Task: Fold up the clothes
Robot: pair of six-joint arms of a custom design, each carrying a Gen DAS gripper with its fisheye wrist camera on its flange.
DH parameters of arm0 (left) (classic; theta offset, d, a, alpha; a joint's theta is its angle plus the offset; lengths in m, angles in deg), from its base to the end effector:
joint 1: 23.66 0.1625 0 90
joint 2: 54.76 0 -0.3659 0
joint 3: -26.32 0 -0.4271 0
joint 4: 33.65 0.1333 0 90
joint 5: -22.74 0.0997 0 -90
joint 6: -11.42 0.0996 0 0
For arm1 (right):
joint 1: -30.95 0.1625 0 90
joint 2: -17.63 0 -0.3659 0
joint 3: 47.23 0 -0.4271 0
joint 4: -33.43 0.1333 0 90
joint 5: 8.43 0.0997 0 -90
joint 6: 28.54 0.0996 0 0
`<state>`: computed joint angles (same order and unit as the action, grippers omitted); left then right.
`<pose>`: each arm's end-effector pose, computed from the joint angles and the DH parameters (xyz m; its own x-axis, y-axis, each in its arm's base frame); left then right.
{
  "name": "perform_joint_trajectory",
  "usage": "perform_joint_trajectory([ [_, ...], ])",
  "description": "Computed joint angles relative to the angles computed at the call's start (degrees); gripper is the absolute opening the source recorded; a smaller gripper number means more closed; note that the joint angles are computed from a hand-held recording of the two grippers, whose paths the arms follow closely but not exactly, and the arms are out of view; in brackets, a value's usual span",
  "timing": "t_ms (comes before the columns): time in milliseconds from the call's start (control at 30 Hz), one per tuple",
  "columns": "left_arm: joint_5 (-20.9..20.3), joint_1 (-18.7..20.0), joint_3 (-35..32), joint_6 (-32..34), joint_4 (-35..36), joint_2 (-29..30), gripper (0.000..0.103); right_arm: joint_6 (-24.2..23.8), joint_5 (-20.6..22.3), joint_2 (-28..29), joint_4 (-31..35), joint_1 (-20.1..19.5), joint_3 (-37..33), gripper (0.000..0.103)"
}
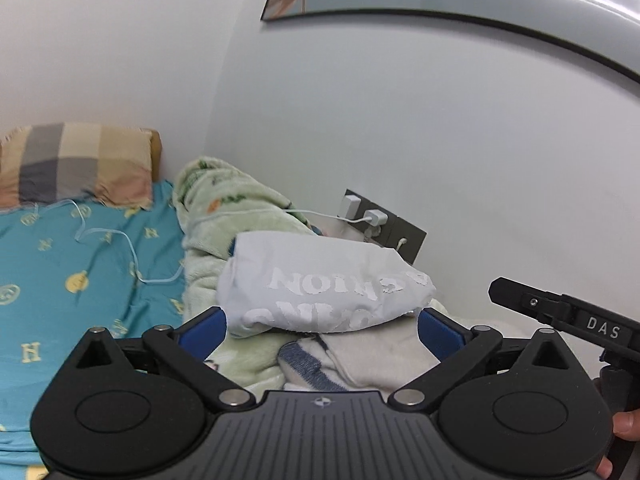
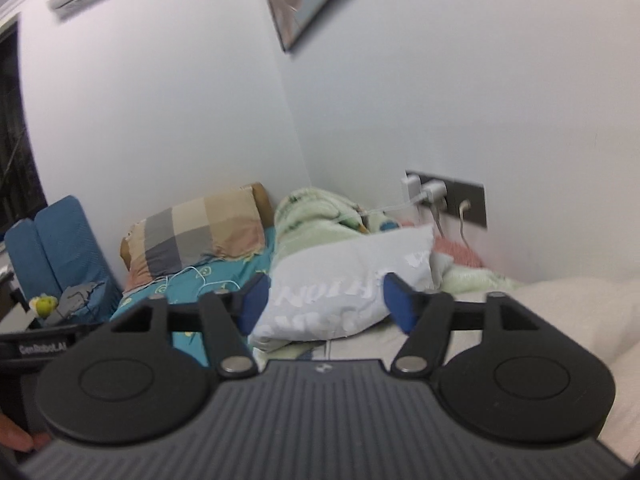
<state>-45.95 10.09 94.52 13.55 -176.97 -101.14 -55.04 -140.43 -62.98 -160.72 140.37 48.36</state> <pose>-0.5564 -0.5756 0.2416 -0.6487 0.6863 -0.3291 0.7336 0.4485 -0.5106 0.2450 -0.4944 0.5117 -0.8242 0.3375 0.4548 -0.4163 0.1835 -0.8905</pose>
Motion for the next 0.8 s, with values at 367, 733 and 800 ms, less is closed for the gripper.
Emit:
perform_joint_trajectory([
  [367, 5.56, -2.39, 15.4, 4.66, -7.79, -12.31, 0.103, -9.31, -4.98, 4.47, -14.3, 5.4, 4.24, 0.091],
  [733, 11.14, -3.16, 20.35, 5.93, -11.43, -15.38, 0.103, -11.58, -5.93, 6.48, -17.62, 6.14, 4.49, 0.091],
  [800, 11.83, -3.33, 20.38, 6.25, -11.64, -15.29, 0.103, -11.56, -6.1, 6.58, -17.65, 6.07, 4.57, 0.091],
])
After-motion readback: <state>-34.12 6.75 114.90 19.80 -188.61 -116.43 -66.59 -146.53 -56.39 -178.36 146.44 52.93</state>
